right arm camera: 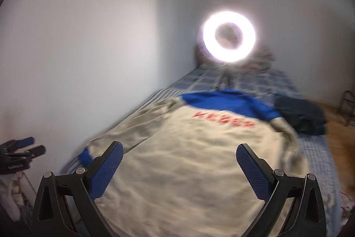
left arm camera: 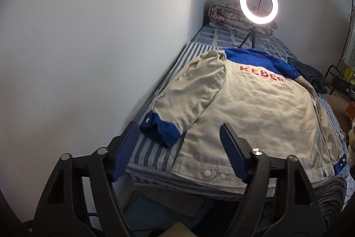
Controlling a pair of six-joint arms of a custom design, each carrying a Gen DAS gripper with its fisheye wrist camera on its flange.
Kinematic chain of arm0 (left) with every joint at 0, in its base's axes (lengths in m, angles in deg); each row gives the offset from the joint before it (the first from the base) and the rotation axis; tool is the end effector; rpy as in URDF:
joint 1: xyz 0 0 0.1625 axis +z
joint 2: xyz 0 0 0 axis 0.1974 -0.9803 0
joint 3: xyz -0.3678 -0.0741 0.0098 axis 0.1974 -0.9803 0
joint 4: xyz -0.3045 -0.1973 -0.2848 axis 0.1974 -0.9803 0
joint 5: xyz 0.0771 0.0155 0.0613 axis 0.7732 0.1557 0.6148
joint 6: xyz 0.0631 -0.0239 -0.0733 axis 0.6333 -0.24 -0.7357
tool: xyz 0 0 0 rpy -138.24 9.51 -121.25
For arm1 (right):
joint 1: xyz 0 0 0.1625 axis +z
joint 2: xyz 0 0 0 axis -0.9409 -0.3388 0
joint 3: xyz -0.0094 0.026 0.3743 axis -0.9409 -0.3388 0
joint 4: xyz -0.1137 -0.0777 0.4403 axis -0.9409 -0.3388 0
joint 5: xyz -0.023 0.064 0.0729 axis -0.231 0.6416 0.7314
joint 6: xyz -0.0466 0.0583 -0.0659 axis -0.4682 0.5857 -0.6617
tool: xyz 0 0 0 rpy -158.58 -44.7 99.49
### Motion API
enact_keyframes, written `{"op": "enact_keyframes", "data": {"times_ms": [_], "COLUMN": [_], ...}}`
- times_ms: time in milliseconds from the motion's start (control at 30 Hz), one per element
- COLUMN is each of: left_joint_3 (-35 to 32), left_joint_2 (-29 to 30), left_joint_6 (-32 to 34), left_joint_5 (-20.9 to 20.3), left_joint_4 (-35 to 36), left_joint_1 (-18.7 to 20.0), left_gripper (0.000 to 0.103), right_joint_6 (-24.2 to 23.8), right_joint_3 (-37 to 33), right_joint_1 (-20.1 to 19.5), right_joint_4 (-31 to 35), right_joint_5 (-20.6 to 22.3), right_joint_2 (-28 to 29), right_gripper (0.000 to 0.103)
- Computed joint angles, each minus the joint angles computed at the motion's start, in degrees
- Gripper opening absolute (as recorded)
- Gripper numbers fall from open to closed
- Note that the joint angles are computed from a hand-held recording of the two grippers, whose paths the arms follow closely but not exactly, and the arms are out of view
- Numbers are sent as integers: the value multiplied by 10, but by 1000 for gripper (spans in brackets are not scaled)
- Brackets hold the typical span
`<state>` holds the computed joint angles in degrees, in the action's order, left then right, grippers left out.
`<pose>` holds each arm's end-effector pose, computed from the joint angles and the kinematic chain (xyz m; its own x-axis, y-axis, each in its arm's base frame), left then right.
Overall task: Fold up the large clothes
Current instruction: 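Move both tools down toward the side of the beige jacket, then grasp the jacket side edge with the right tool while the left tool grasps the blue cuff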
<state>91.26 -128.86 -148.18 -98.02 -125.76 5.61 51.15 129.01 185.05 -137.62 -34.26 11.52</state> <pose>-0.1425 -0.2740 0.3194 -0.7008 -0.3819 -0.6025 0.3256 0.5802 -0.7466 0.3187 -0.4530 0.2081 -0.6569 -0.4889 0.5740 -0.7529 0.4654 -0.4653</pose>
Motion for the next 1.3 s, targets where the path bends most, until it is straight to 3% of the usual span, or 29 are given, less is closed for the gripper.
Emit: {"op": "enact_keyframes", "data": {"times_ms": [100,367,533,600,700,1100,1133,1233,1300], "left_joint_3": [12,13,17,25,32,52,52,54,55], "left_joint_2": [-23,-23,-40,-63,-78,-105,-107,-115,-114], "left_joint_6": [9,-21,-16,16,42,135,134,141,151], "left_joint_5": [-7,-9,-5,-5,-6,3,4,6,6], "left_joint_4": [-7,26,29,0,-19,-98,-97,-104,-114], "left_joint_1": [5,12,29,40,51,77,77,79,84], "left_gripper": [75,75,75,75,64,63,63,63,59], "right_joint_6": [14,98,161,187,210,276,278,273,281], "right_joint_3": [-29,-140,-231,-261,-294,-372,-376,-385,-391], "right_joint_1": [0,-13,-31,-35,-41,-40,-39,-42,-49], "right_joint_4": [51,193,273,298,321,330,327,340,358], "right_joint_5": [27,80,117,127,139,150,149,164,187], "right_joint_2": [41,185,294,331,377,481,486,496,498], "right_gripper": [99,64,63,63,58,56,51,11,2]}}
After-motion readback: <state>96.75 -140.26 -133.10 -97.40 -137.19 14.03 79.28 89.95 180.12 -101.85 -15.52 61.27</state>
